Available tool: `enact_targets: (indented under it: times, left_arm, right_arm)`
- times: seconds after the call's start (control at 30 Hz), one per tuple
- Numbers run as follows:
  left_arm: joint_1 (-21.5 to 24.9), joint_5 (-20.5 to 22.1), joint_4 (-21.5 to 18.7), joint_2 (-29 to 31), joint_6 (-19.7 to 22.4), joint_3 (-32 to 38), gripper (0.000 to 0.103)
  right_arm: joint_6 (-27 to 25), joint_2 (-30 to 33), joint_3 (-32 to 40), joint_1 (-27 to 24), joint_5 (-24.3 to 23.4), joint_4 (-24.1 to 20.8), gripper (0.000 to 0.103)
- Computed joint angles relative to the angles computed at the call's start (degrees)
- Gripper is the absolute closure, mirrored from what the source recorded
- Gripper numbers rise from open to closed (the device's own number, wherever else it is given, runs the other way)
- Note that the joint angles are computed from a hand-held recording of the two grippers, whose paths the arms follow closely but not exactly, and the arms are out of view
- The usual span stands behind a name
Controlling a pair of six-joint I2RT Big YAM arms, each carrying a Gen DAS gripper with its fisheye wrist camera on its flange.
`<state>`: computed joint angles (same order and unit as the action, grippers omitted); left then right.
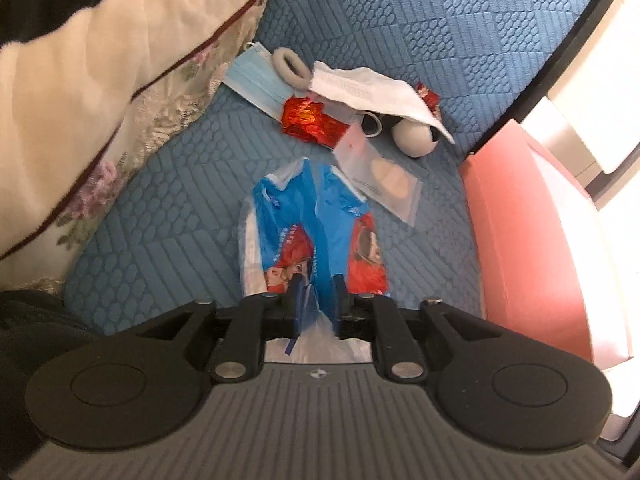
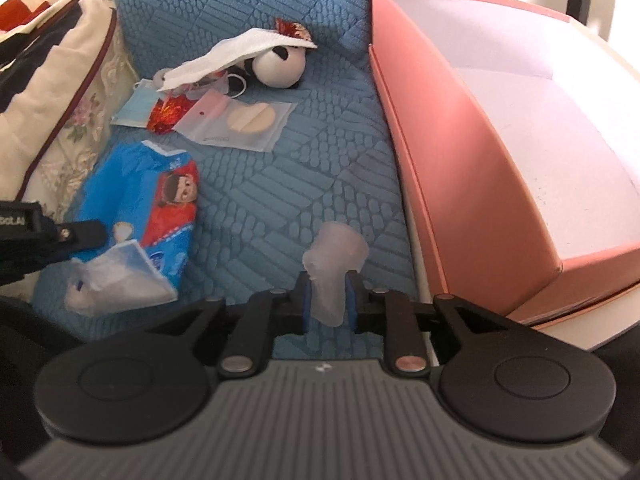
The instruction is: Organize soft objects
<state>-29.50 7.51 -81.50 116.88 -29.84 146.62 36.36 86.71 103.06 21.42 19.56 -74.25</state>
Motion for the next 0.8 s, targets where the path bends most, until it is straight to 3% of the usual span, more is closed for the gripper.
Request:
enact_targets:
  times: [0.03, 0.2, 0.3, 0.43, 0.8]
  left_arm:
    - [0.0, 0.7, 0.3, -0.1, 0.0, -0.2, 0.062]
    - [-0.7, -1.0, -0.3, 0.5, 0.3, 1.5, 0.043]
    - [-0.5, -1.0, 3.3, -1.5, -1.2, -2.5, 0.034]
    - [-0.2, -2.4, 3.0, -0.7, -2.7, -1.9, 0.032]
    - [-0.5, -4.2, -1.8, 3.2, -1.1, 2.4, 0.032]
  right_arm:
    - [-0.1, -0.2, -0.2, -0.2, -0.3, 0.4, 0.07]
    - [-0.5, 0.0, 0.6, -0.4, -0.8, 0.1, 0.061]
    - [-1.0, 0.2, 1.1, -0.7, -0.6, 0.5, 0.059]
    - [-1.3, 0.8, 1.6, -0.6, 0.3, 0.3, 0.058]
    - [-3.5, 2.8, 1.7, -0.8, 1.0, -0.7, 0.059]
